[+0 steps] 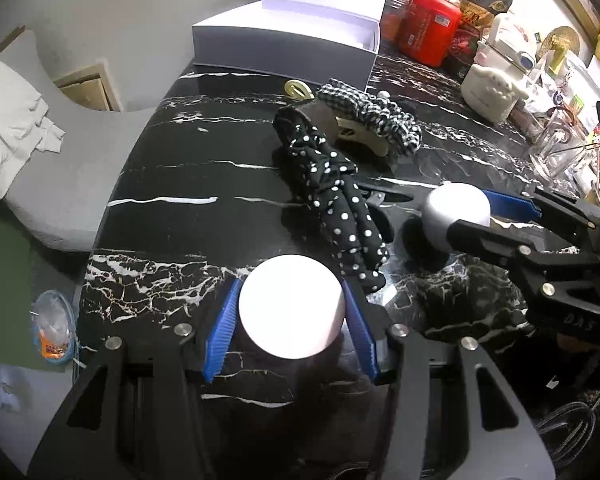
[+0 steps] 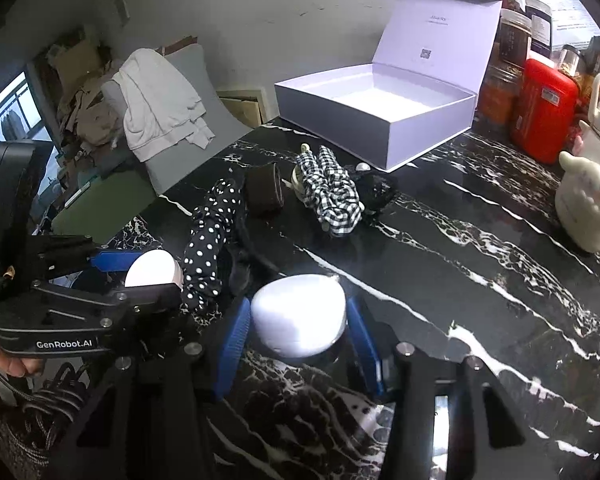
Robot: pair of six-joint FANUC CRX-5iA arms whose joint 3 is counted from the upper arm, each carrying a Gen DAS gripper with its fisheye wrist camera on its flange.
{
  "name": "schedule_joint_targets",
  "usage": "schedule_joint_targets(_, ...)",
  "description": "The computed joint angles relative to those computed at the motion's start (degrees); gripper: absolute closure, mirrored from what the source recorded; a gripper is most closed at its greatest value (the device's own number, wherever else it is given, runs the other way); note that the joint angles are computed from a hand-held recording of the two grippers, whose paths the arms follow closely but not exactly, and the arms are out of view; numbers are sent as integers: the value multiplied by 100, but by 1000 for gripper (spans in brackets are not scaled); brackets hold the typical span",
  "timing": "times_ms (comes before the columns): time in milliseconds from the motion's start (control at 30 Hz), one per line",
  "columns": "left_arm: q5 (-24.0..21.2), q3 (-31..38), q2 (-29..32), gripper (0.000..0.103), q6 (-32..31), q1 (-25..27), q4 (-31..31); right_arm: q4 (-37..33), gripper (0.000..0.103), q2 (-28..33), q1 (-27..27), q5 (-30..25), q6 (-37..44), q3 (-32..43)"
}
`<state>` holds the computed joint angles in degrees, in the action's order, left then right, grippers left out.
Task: Organize objects
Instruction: 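Lift the pink puff with the left gripper while the right gripper grasps the white puff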
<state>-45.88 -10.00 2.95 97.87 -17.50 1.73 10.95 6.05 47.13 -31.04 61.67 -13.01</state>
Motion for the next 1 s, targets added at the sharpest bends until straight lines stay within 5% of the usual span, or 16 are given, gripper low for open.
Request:
schedule_joint_targets(400, -56, 228, 139, 53, 187, -230, -580, -100, 49, 98, -24, -218, 52, 101)
schedule_joint_targets(700, -143, 133, 161, 54, -562, 65, 295, -287, 50, 330, -103, -422, 267, 385)
schedule_joint_targets(800, -211, 286, 123, 54, -551, 0, 92, -492, 50, 266, -139, -375, 486, 462)
schedule_joint_targets(1000, -20, 341, 30, 54, -937, 82, 384, 107, 50, 91, -46, -236, 200, 339)
